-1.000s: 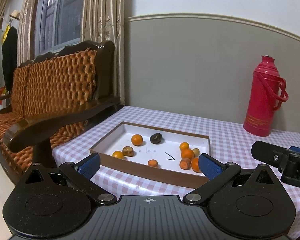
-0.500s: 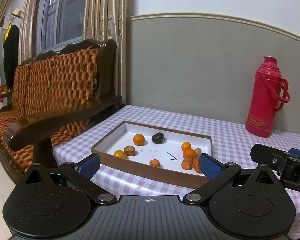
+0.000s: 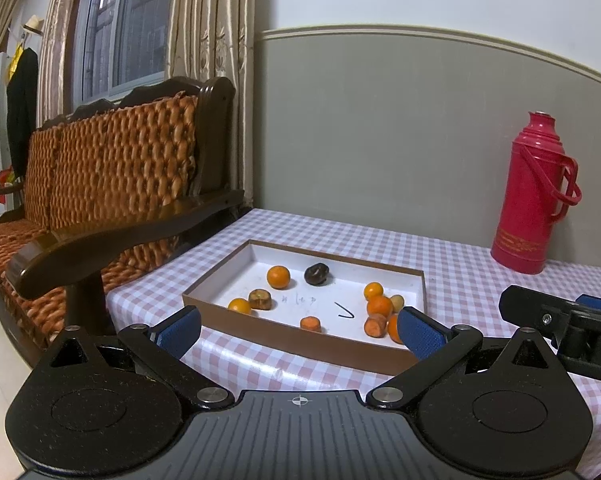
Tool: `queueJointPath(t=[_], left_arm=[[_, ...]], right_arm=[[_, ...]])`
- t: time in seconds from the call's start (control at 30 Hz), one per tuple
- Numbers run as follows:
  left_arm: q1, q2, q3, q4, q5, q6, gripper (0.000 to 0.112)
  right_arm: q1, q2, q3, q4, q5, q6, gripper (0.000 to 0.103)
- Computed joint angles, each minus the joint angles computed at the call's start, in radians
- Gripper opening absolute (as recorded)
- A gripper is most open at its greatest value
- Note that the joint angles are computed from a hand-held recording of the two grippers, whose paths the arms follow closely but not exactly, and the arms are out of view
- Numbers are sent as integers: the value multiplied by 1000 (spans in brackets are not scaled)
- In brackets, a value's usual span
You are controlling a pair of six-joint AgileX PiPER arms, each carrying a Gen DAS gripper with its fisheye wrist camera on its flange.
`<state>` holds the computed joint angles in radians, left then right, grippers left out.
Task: Organize fruits
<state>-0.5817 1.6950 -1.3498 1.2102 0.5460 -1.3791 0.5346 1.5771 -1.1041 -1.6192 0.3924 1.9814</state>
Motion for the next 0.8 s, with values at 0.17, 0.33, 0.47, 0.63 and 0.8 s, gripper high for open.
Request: queueJointPath(t=[0.17, 0.33, 0.47, 0.63, 0.8], left_arm=[[1, -1, 4, 3, -3, -5, 103], [2, -2, 8, 4, -5, -7, 103], [2, -1, 7, 5, -4, -8, 103], [2, -2, 7, 4, -3, -6, 103], [1, -1, 7, 4, -4, -7, 103]], right_arm=[[1, 1, 1, -4, 0, 5, 97], [3, 3, 1, -6, 2, 8, 97], [6, 6, -1, -9, 5, 13, 97], [4, 6, 1, -13, 1, 18, 97], [9, 7, 4, -16, 7, 26, 97]])
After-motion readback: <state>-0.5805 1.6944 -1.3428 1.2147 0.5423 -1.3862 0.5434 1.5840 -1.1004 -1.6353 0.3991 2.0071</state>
